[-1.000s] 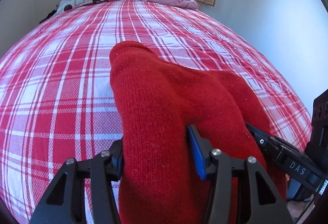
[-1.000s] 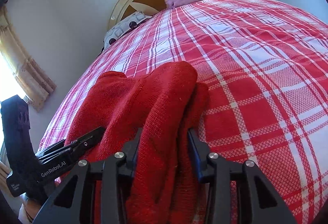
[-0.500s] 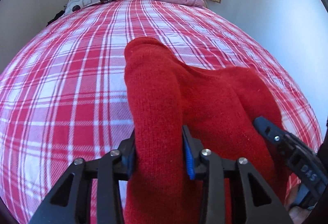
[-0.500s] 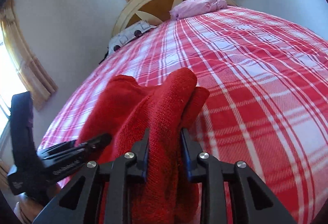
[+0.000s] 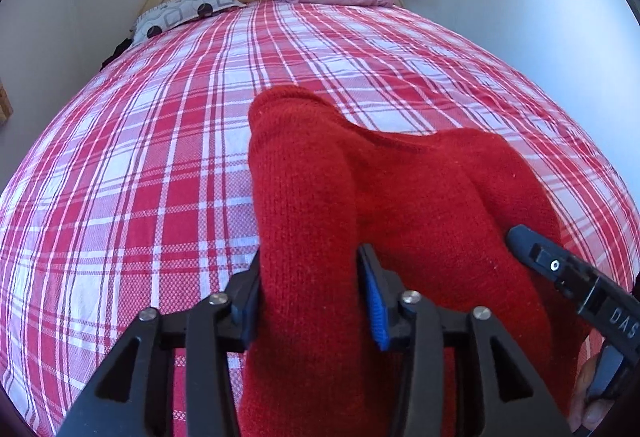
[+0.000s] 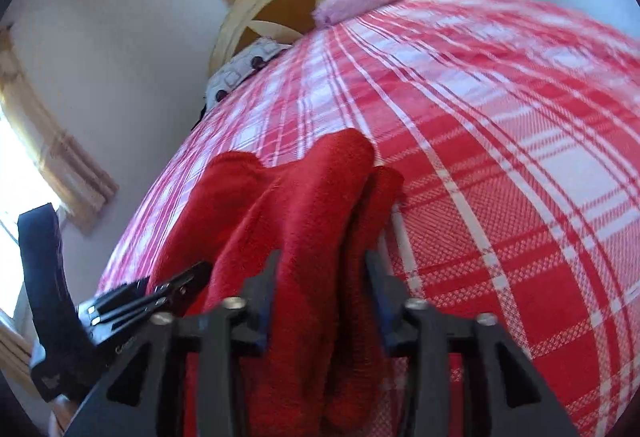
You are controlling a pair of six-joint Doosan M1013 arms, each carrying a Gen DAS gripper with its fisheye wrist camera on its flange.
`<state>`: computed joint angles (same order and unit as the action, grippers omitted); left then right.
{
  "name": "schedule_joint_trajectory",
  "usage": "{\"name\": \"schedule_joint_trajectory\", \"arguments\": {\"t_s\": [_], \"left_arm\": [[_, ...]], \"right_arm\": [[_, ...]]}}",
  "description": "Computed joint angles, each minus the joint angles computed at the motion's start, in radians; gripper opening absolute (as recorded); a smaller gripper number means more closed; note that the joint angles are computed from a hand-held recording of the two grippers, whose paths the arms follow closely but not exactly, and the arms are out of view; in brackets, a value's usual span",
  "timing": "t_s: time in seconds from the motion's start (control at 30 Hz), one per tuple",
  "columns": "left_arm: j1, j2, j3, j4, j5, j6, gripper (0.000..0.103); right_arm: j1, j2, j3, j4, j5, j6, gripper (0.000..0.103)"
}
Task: Fold small clothes
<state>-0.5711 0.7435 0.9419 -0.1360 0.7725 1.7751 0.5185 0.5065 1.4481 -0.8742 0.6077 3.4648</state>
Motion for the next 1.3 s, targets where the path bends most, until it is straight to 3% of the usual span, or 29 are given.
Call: {"name": "schedule_joint_trajectory", "arguments": {"t_s": [0.1, 0.17, 0.27, 0.3, 0.37, 0.47, 0.53, 0.67, 0.83, 0.97, 1.13, 1.3], "left_arm": [[0.003, 0.008, -0.009, 0.011, 0.006, -0.036, 0.060], [0.006, 0.009, -0.008, -0.014, 0.009, -0.031, 0.060], [0.004, 0.007, 0.002, -0.014, -0.003, -0.033, 0.061], [0.005, 0.008, 0.002, -0.015, -0.004, -0.039, 0.063], [0.013, 0.014, -0.007, -0.065, 0.012, -0.035, 0.063], [0.026, 0.014, -0.004, -0.155, 0.027, 0.008, 0.047], [0.018, -0.006, 0.023, -0.126, -0.005, 0.010, 0.037], [0.013, -0.052, 0.085, -0.087, -0.067, 0.003, 0.036], [0.036, -0.090, 0.134, -0.116, -0.115, 0.002, 0.034], [0.049, -0.116, 0.173, -0.032, -0.185, -0.053, 0.033], [0.082, -0.126, 0.183, 0.058, -0.222, -0.152, 0.033], [0.120, -0.115, 0.163, 0.203, -0.237, -0.301, 0.033]], "right_arm": [[-0.016, -0.004, 0.019, -0.013, -0.074, 0.050, 0.061], [-0.020, 0.005, 0.007, 0.016, -0.095, -0.004, 0.061], [-0.005, 0.029, -0.028, 0.011, -0.025, -0.075, 0.061], [0.000, 0.034, -0.036, 0.000, 0.000, -0.078, 0.058], [0.004, 0.038, -0.040, -0.003, 0.022, -0.080, 0.043], [0.016, 0.042, -0.060, 0.001, 0.066, -0.122, 0.035], [0.035, 0.054, -0.098, -0.007, 0.145, -0.179, 0.033], [0.068, 0.054, -0.128, -0.068, 0.195, -0.200, 0.033], [0.090, 0.058, -0.157, -0.113, 0.159, -0.197, 0.033], [0.096, 0.098, -0.229, -0.070, 0.126, -0.301, 0.033], [0.089, 0.167, -0.345, 0.048, 0.047, -0.445, 0.033], [0.079, 0.274, -0.533, 0.222, 0.008, -0.689, 0.033]]}}
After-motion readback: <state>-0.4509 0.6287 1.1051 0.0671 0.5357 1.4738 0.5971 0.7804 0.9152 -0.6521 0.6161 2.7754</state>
